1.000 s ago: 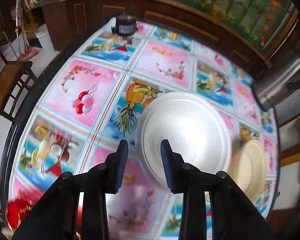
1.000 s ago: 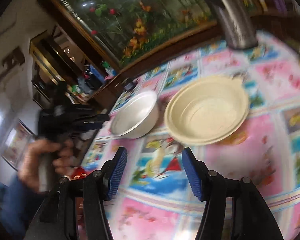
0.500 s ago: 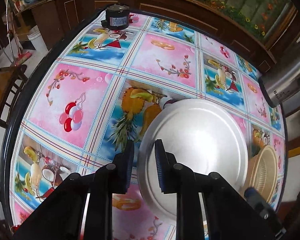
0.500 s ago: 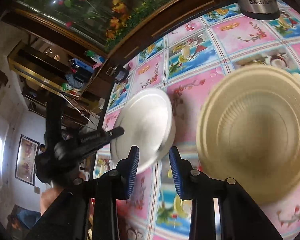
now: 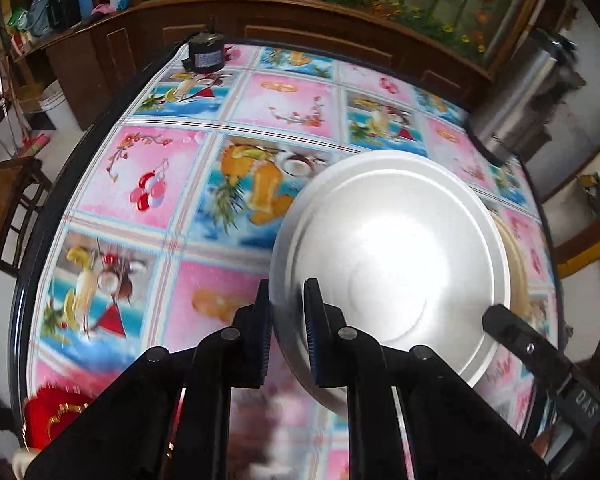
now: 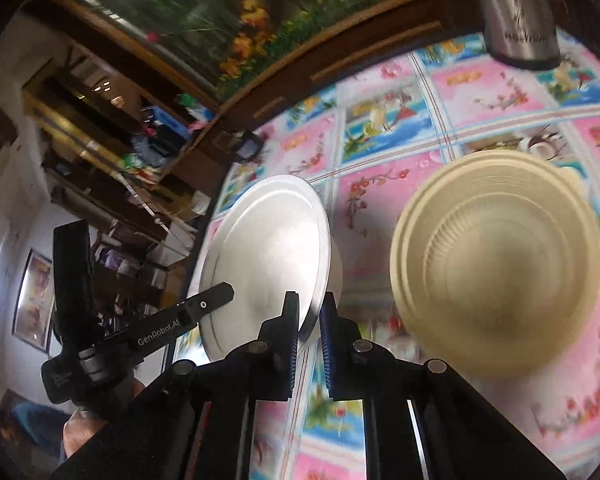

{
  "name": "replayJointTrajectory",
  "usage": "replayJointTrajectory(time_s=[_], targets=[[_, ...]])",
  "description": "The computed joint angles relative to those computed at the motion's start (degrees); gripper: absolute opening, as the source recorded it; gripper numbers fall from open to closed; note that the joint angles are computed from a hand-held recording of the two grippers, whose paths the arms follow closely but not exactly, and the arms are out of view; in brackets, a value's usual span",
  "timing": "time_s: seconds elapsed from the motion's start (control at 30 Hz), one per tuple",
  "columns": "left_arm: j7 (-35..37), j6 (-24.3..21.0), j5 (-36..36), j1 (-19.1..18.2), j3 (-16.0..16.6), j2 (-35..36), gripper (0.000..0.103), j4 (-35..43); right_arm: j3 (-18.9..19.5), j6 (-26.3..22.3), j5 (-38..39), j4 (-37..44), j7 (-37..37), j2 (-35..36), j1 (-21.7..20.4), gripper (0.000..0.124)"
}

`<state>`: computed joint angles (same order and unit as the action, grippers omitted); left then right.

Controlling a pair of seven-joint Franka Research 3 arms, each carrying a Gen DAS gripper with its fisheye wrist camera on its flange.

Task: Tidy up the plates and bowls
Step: 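Grasp the white bowl rim with the right tool, then lift the white bowl with the right tool toward the stack in the left tool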

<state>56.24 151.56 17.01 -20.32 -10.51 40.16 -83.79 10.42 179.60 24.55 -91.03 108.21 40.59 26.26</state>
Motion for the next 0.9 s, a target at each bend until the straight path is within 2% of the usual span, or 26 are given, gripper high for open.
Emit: replayJointTrajectory(time_s=[0.07,0.13,0.2,0.27,0.3,0.33,0.4,0.43,0.47,0.53,0.57,0.6,0.73,0.77,0.87,0.9], targets=[[-1.7,4.8,1.6,-0.7,0.6,-4.5,0.012,-7.5,1.7,4.6,0.3,-6.9,-1.4,-4.1,-0.6,0.01],[-4.9,9.6,4.4,-2.3,2.2,-8.5,0.012,-14.2,5.3,8.2,0.6,-12.4,-2.8,-7.1,-2.9,0.01],[-10.1,13.3,8.6,-5.2,5.2,-11.5,0.012,-19.1,8.1,11.9,0.5,-17.9,-3.0,-9.7,-4.5,0.011],[-17.7,17.1,16.4,-10.4,10.1,-14.6,0.013,-23.9,10.8,15.0,-0.5,-22.5,-2.1,-11.6,-6.1,0.013],[-21.2,18.0,19.9,-12.3,12.1,-15.5,0.013,-25.2,10.6,16.6,-0.6,-24.8,-1.2,-12.7,-5.4,0.013],[-27.1,19.3,25.8,-16.1,15.9,-16.9,0.013,-27.2,10.1,17.9,-0.5,-26.9,-0.3,-13.7,-4.5,0.014],[-36.0,21.3,35.3,-20.9,20.5,-18.4,0.02,-29.5,8.9,20.1,-0.6,-30.4,1.0,-15.5,-2.6,0.014],[-42.0,22.0,41.1,-23.9,23.3,-19.0,0.02,-30.5,8.5,21.7,-0.5,-32.4,1.8,-16.4,-1.7,0.014],[-45.9,22.4,45.1,-25.3,24.6,-19.4,0.02,-31.2,8.3,23.1,-0.8,-34.1,2.8,-17.0,-1.1,0.014],[-53.8,24.3,52.8,-27.4,26.6,-19.5,0.02,-32.4,3.9,24.0,2.9,-36.6,1.6,-18.7,4.6,0.015],[-55.7,24.6,54.8,-27.5,26.5,-19.5,0.02,-32.7,1.6,24.5,5.8,-37.8,0.1,-19.4,8.0,0.015],[-54.9,24.9,54.7,-26.6,25.2,-19.3,0.02,-33.4,1.0,24.9,7.0,-38.9,-0.3,-19.9,9.3,0.015],[-47.8,27.5,48.9,-19.0,17.4,-17.6,0.02,-34.7,-0.1,25.9,11.3,-41.8,-1.3,-21.0,12.5,0.015],[-47.3,27.1,48.9,-18.0,16.1,-17.2,0.02,-34.6,-1.5,25.4,14.3,-41.6,-3.1,-21.1,14.6,0.015],[-47.3,27.1,49.4,-15.5,13.3,-16.2,0.02,-34.5,-1.7,25.0,17.0,-41.2,-4.4,-20.8,15.5,0.015],[-47.3,27.3,49.5,-15.0,12.9,-16.0,0.02,-34.4,-3.2,24.7,19.9,-40.6,-6.7,-20.6,17.6,0.015]])
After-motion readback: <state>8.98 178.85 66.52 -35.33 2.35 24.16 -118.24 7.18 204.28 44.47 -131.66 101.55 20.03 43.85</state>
